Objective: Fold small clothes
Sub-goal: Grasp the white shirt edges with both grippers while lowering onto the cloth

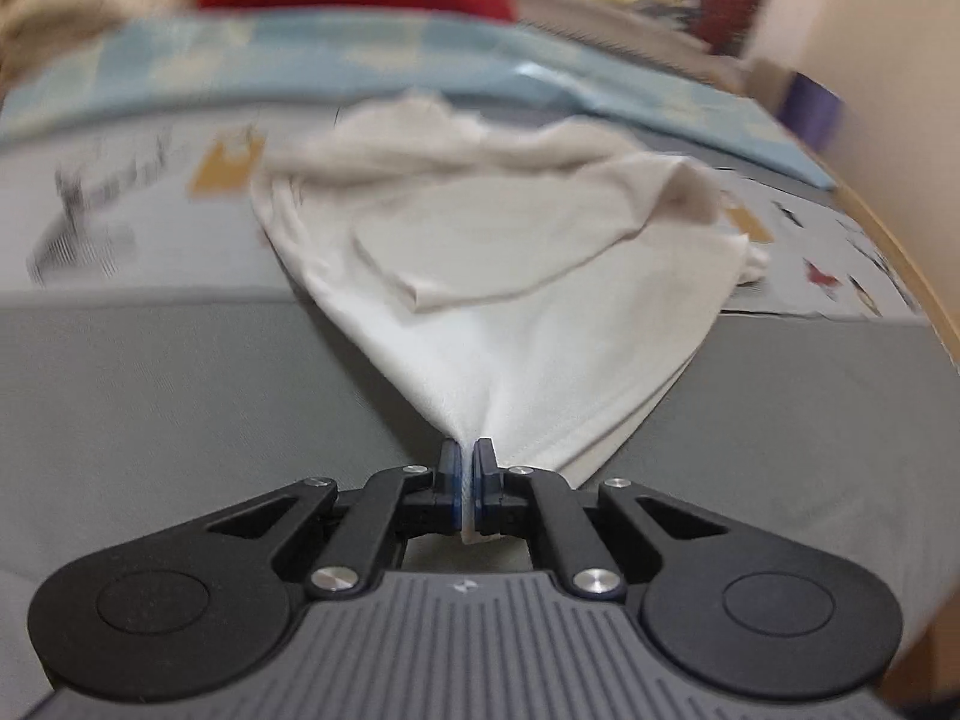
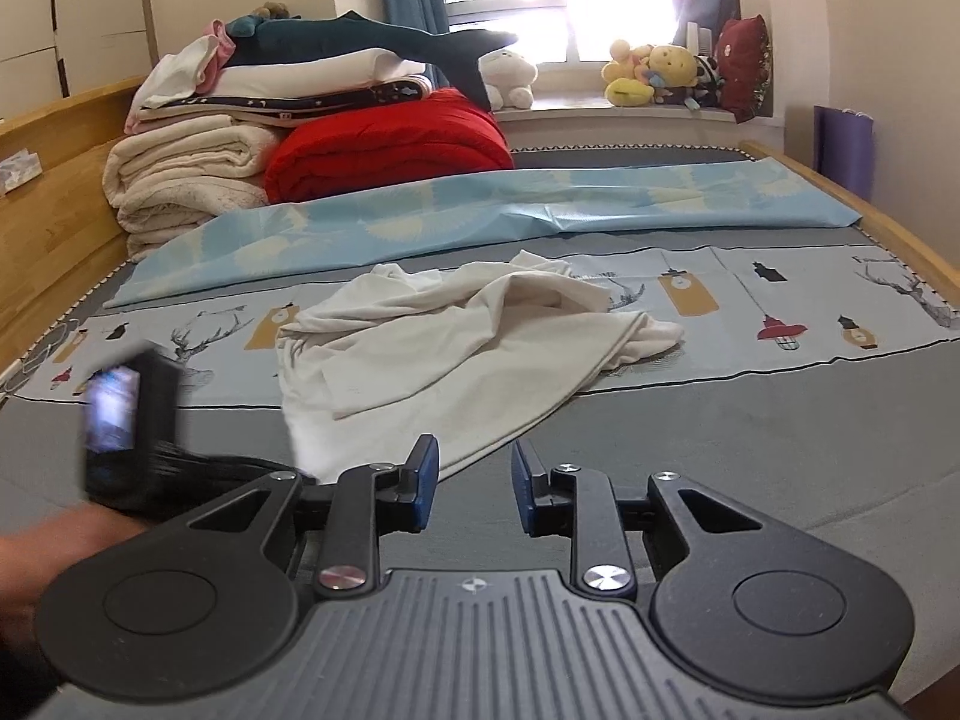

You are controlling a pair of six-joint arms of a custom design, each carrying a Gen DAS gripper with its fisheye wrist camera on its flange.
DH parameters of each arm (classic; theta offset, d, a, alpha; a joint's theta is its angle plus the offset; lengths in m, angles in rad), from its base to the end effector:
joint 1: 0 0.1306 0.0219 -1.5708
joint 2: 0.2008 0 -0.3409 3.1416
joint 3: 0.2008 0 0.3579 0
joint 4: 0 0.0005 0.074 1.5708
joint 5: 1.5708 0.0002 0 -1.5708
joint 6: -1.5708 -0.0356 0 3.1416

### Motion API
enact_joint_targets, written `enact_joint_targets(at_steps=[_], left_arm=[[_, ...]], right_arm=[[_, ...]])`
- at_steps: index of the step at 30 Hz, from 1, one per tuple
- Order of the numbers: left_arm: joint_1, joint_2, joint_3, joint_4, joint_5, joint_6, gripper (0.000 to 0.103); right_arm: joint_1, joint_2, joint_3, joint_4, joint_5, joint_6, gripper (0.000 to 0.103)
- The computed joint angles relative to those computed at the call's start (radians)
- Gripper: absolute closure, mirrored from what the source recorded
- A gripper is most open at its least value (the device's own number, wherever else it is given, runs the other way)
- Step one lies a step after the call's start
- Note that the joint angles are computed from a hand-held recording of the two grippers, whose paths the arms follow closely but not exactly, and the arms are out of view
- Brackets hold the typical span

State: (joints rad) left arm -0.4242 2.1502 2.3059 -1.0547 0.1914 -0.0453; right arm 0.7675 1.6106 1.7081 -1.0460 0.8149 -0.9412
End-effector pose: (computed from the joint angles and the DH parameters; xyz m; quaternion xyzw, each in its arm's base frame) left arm 0.6194 -0.2877 0.3430 0.2492 0.9067 -0.1504 0.3052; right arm 0.3901 0.3396 0.4164 0.1967 0.8602 -0.0358 0.4691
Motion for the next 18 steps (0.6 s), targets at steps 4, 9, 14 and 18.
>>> enact_joint_targets(at_steps=[4, 9, 14, 18], left_arm=[[0.076, -0.108, -0.069, -0.071, 0.039, -0.172, 0.100], [0.209, -0.184, -0.145, -0.122, 0.048, -0.343, 0.100], [0.316, -0.041, 0.041, -0.400, 0.099, -0.272, 0.098], [0.306, -0.027, 0.054, -0.388, 0.051, -0.320, 0.091]], right_arm=[[0.010, 0.006, 0.010, -0.026, 0.035, -0.027, 0.076], [0.014, -0.009, 0.002, -0.045, 0.063, -0.070, 0.089], [-0.066, -0.040, -0.027, -0.021, -0.013, -0.016, 0.088], [-0.189, -0.010, -0.053, 0.010, -0.232, 0.029, 0.085]])
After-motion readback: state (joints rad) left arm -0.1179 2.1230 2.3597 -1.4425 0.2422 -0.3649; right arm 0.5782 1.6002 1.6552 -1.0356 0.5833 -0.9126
